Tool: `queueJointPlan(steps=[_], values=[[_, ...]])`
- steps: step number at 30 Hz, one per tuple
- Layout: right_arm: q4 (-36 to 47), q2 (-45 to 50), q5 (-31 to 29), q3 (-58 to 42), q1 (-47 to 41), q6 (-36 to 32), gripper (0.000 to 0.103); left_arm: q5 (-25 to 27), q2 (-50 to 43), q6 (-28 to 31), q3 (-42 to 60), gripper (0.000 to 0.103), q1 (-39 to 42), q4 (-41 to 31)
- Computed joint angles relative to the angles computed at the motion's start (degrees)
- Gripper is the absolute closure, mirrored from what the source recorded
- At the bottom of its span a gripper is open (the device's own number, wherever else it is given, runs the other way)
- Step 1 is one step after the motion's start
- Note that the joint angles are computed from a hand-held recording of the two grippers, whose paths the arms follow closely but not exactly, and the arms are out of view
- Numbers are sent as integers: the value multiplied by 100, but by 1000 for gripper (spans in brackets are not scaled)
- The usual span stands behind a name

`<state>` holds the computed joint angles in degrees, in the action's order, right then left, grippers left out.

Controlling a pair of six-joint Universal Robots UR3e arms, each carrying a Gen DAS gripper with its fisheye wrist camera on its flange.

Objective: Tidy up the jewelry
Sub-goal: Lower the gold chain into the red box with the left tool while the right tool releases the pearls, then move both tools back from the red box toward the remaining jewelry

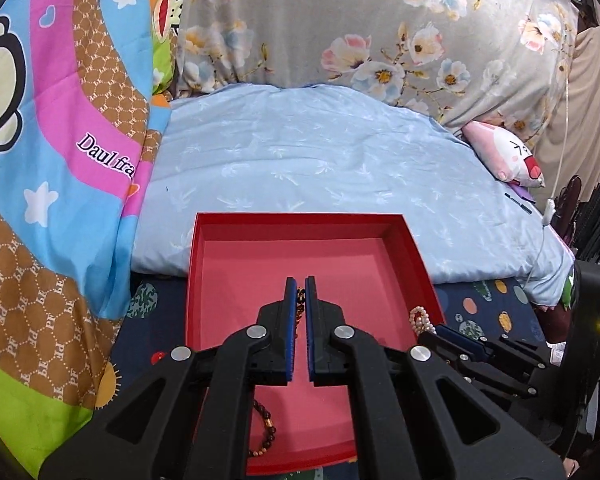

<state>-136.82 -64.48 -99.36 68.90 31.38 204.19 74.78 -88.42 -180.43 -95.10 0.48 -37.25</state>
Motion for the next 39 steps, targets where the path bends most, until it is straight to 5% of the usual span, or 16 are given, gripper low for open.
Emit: queueJointPlan(steps=[9,13,14,29,35,39], values=[[-51,267,-38,-227,-56,47,88,390,-417,-246,94,98,-101,349],[-263,-86,-12,168,-50,198,83,638,-268,-246,-8,53,-138,402],[-335,-253,13,359,-51,240,83,686,-153,-250,-119,51,-134,471],[-772,-2803,-707,3097,1404,1241,72,765,2959,-165,-2197,44,-113,-630],[-293,-2994,-1367,3349,2477,2077,71,113,4508,-152,-3014,39,130,-1775],[-123,-3069,-1519,3533,2958,2581,71,711,4770,-568,-3546,38,-771,-1734]])
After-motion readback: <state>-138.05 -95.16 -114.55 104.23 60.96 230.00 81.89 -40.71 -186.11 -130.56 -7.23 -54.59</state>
